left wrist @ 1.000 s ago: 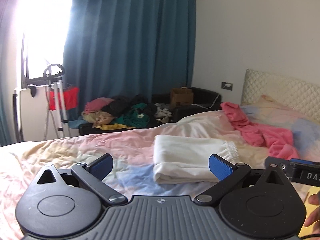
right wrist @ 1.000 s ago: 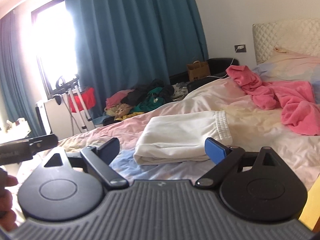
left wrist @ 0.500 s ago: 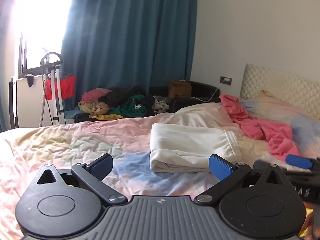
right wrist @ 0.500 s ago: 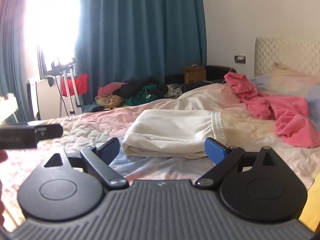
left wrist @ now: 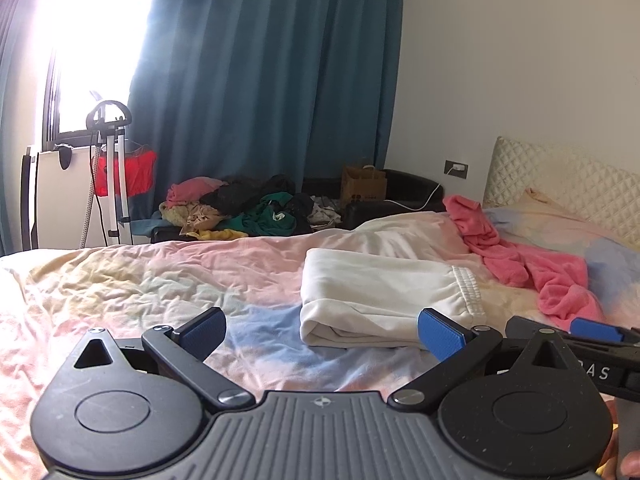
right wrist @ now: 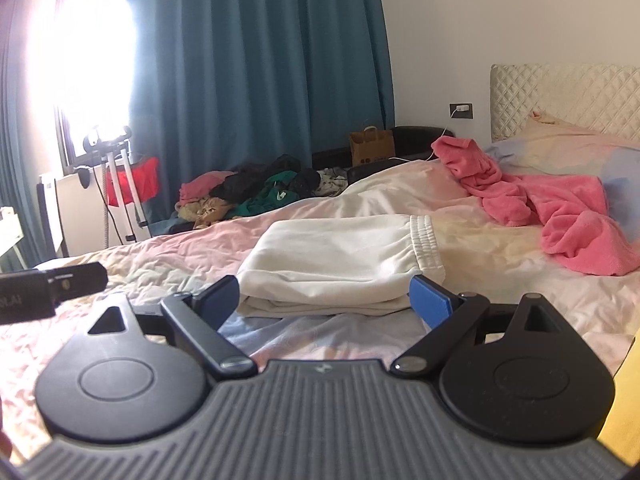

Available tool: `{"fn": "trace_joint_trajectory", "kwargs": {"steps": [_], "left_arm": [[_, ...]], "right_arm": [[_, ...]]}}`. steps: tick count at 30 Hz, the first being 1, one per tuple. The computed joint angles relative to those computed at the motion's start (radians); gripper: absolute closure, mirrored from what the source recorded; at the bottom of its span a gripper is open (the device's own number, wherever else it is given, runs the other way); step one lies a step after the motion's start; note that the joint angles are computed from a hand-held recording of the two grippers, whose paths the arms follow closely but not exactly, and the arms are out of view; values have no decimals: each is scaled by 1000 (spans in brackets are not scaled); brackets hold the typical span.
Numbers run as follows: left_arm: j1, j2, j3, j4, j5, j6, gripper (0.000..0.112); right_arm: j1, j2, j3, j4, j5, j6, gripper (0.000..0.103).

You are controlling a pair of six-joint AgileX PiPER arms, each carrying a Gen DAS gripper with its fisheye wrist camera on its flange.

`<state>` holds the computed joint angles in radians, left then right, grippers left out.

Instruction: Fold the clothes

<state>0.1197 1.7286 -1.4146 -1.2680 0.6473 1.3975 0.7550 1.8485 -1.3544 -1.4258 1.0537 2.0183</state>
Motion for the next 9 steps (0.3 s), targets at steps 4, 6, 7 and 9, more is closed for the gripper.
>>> {"fn": "trace_joint_trajectory", "kwargs": {"steps": [4,6,7,9], "left_arm": [[-6,-5,6,18,-20,-11,9],[-7,-1,-1,35,-19,-31,9],[-6,2,-5,39,-16,-40,9],[-6,4,-6,36,-19,-39,9]], "right_arm": [[-6,10,-19,21,-1,-13,10],[-7,17,-30,31,9,-18,10],[-9,18,-33,35,5,-21,10],[-15,17,-35,44,-8,-30,10]]}}
